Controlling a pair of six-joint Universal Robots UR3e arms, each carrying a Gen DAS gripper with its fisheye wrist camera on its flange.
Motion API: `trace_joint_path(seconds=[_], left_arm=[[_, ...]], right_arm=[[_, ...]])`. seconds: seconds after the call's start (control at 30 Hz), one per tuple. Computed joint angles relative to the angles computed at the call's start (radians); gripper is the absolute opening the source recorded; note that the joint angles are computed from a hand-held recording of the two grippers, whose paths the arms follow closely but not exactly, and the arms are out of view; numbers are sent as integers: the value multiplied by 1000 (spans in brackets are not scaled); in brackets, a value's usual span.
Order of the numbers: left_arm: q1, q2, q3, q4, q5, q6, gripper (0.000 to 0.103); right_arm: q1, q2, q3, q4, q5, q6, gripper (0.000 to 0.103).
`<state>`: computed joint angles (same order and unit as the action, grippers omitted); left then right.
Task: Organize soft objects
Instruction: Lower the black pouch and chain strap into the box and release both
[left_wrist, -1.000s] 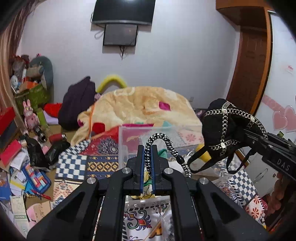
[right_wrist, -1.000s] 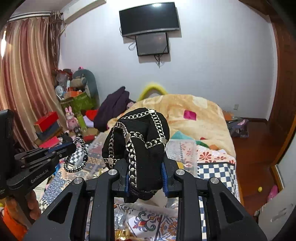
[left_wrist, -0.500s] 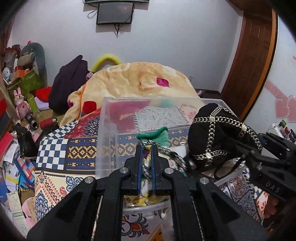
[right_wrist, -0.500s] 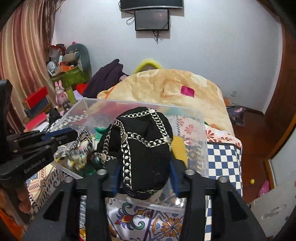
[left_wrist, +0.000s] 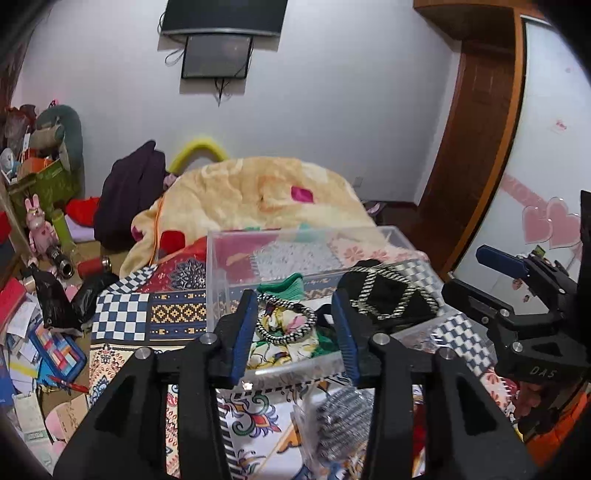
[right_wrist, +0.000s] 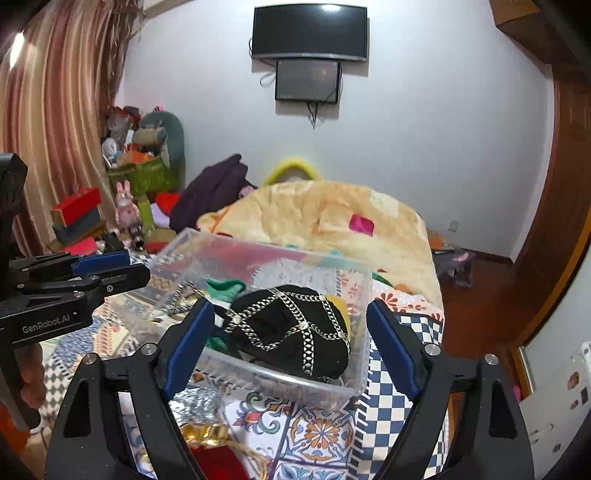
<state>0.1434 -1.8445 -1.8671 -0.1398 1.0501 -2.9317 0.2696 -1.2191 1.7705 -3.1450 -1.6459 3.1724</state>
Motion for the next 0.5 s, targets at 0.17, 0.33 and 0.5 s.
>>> trace_joint_path(seconds=[0.17,0.33,0.5], left_arm=[[48,113,-118,41,-58,13,63],[76,180,-217,54,-77,52,73],[74,185,-284,50,-56,92,74]], right_arm=[[-7,-54,84,-56,31,12,91],[4,-60,134,-78,43,24,95],[22,-48,170,-69,57,34,95]])
